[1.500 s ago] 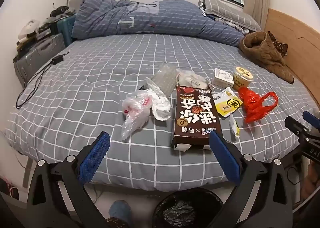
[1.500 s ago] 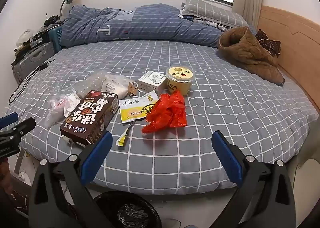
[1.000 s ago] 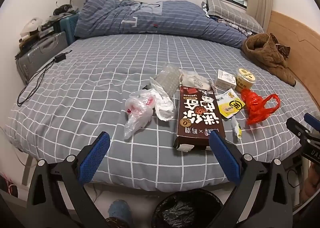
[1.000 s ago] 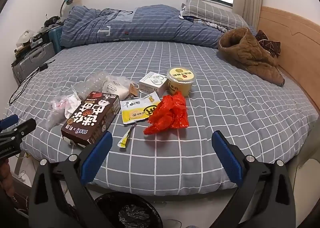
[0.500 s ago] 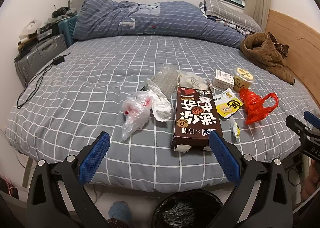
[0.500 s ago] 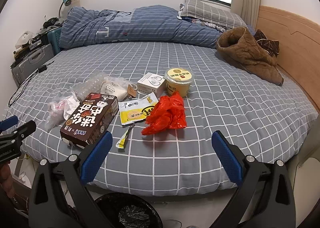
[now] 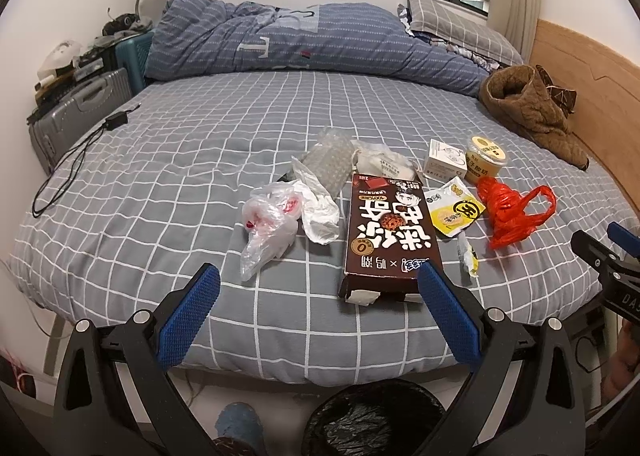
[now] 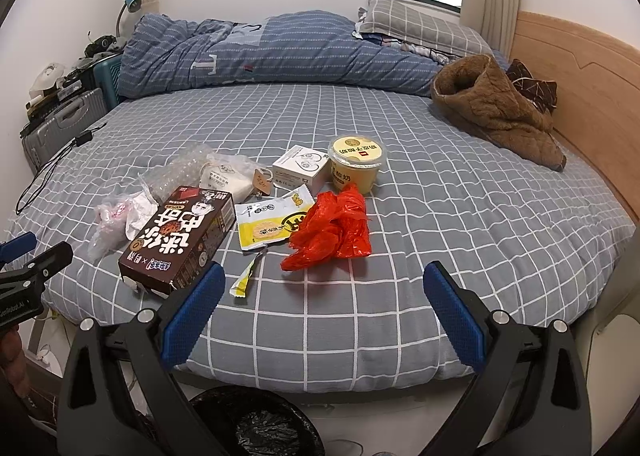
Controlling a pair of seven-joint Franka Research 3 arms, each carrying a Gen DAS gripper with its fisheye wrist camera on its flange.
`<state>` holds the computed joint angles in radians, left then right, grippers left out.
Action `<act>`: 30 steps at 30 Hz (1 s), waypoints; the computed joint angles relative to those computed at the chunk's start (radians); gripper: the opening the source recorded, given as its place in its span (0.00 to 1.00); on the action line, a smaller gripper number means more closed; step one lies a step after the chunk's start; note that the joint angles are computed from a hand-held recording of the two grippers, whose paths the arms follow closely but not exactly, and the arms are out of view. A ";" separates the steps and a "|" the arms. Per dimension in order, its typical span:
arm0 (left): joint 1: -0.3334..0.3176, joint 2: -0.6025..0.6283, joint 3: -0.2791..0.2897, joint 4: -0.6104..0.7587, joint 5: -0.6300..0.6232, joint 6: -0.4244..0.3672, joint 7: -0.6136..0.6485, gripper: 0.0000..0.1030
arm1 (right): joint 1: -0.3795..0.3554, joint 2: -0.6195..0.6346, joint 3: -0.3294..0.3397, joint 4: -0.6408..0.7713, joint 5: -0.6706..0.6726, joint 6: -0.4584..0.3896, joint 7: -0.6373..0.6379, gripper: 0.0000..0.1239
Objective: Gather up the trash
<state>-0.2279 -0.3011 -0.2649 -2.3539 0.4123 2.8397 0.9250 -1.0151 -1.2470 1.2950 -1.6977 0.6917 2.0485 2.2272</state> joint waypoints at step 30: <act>0.006 -0.003 -0.001 0.003 0.018 -0.005 -0.011 0.94 | 0.003 -0.004 -0.001 -0.004 0.000 0.008 0.007 0.76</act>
<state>-0.2220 -0.3037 -0.2661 -2.3511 0.4307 2.8351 0.9136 -1.0119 -1.2508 1.2942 -1.7019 0.6916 2.0561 2.2345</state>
